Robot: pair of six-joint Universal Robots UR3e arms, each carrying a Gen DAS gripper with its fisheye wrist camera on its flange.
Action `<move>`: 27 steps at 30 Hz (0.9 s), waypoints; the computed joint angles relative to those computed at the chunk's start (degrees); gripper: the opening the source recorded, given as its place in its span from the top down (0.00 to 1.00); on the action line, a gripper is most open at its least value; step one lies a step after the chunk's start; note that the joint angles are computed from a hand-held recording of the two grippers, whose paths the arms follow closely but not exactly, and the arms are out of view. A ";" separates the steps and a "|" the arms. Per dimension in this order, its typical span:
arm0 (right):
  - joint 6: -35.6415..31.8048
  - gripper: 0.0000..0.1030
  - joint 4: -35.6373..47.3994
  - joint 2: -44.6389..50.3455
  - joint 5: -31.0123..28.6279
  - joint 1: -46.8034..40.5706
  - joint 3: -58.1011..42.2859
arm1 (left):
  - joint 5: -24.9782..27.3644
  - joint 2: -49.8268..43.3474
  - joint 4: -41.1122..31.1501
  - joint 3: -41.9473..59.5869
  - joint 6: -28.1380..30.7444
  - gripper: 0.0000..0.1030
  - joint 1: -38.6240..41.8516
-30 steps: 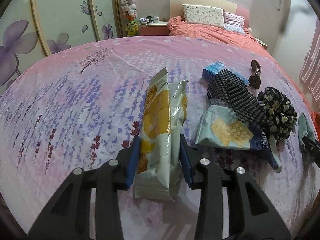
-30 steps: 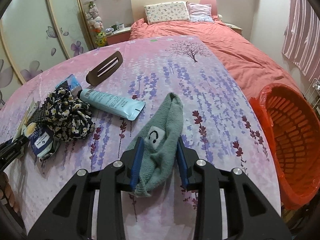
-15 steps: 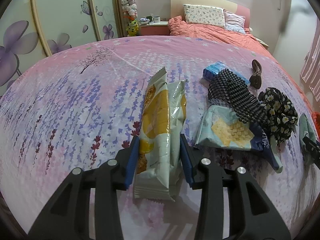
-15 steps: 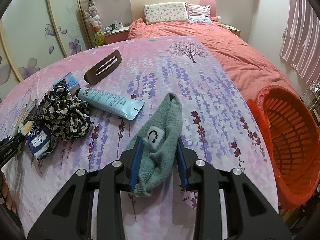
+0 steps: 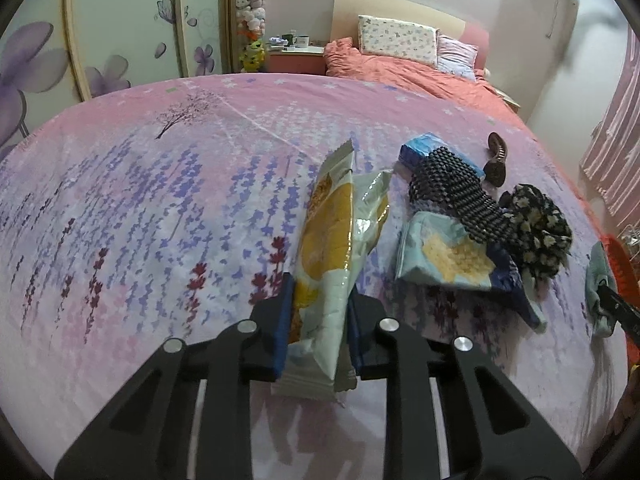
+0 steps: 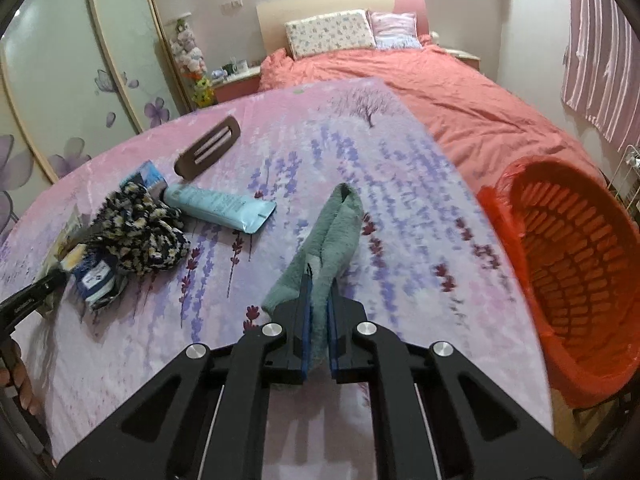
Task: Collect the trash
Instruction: 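Carry the wrapper and cloth to the orange basket and release both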
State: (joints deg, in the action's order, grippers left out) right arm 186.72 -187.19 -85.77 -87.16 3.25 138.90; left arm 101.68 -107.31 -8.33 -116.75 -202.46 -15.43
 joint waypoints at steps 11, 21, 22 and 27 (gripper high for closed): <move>-3.41 0.93 7.00 -16.25 2.95 -2.81 2.04 | 1.29 11.66 -6.49 1.47 -0.43 0.76 -4.79; -11.33 0.93 20.61 -38.88 13.35 -15.39 6.65 | 5.38 5.20 -13.77 19.16 -3.69 0.76 -17.13; -12.33 0.93 22.60 -41.38 14.74 -17.41 7.09 | 5.57 3.75 -14.36 21.56 -3.78 0.76 -18.30; -21.62 0.93 44.09 -61.01 28.61 -35.89 7.95 | 4.83 -4.36 -17.47 34.63 -4.01 0.76 -22.80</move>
